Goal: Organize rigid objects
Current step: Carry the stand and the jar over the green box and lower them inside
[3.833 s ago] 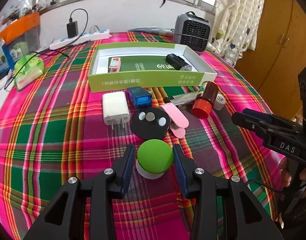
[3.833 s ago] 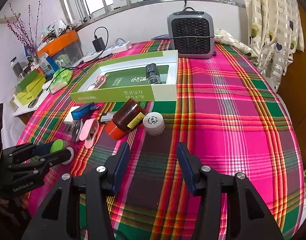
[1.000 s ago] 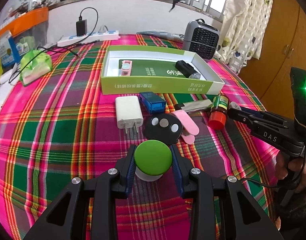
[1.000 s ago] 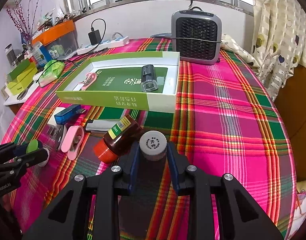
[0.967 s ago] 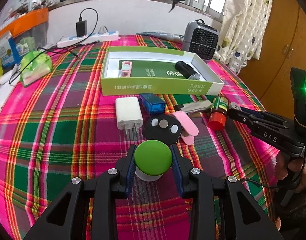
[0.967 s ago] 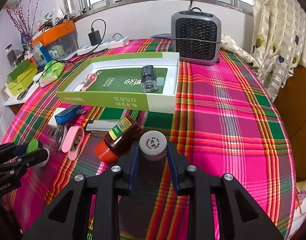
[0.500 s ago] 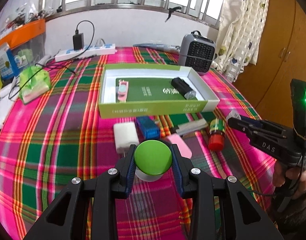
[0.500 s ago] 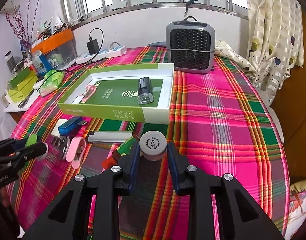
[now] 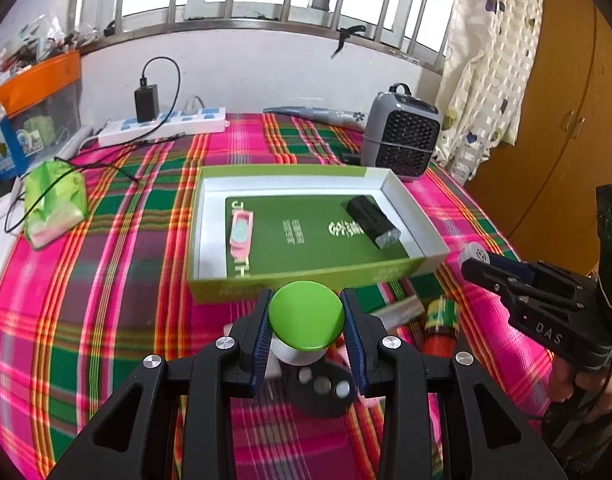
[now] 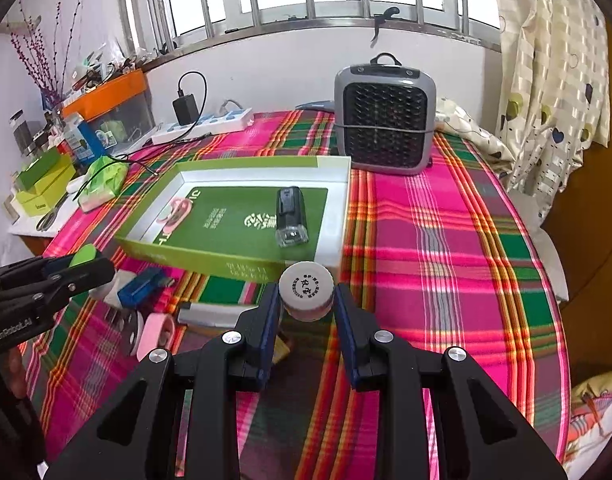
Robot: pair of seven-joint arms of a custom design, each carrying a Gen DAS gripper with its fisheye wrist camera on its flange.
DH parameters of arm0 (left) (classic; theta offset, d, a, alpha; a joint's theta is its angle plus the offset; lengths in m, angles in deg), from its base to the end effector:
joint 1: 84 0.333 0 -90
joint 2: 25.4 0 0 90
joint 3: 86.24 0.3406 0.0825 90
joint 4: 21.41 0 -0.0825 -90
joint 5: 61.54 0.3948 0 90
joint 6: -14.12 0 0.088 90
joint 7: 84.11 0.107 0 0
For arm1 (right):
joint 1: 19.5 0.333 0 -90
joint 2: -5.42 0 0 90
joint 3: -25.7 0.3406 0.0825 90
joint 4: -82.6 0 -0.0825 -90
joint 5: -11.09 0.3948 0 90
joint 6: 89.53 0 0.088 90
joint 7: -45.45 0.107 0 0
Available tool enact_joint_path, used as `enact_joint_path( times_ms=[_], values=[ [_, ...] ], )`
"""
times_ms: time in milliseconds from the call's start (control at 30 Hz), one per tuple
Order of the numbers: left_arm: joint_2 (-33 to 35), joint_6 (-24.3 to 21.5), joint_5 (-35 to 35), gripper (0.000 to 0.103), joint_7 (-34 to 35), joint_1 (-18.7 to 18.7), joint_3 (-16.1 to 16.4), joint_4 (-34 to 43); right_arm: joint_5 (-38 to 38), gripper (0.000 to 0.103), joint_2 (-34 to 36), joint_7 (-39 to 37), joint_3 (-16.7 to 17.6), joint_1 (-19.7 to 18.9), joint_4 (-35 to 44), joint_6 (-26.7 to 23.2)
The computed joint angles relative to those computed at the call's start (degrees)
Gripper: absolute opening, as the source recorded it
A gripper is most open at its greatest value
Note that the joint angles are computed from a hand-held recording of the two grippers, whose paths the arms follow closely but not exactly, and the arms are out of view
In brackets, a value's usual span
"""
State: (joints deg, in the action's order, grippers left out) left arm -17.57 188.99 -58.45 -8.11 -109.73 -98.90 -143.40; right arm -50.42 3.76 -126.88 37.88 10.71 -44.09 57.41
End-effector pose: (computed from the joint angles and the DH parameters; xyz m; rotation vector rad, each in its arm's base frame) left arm 0.4877 -0.3854 0.4584 -1.4162 2.2896 -1.0632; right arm 0.4043 0.3882 0.4433 -1.6022 1.8450 -0.6794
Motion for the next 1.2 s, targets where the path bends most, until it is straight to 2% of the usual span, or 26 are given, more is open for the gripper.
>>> enact_joint_path(
  times_ms=[467,1200],
  values=[
    [6.0,-3.2,-0.4,0.032,1.1,-0.7,1.5,8.7,0.9,0.029,5.0,-7.1,-2.2,-0.1,6.4,2.6],
    [13.8,-9.1,-0.2,0.032,1.2,-2.0,3.5,18.7,10.4,0.029,12.8,-19.2,-6.0,0.7,13.1,8.6]
  ],
)
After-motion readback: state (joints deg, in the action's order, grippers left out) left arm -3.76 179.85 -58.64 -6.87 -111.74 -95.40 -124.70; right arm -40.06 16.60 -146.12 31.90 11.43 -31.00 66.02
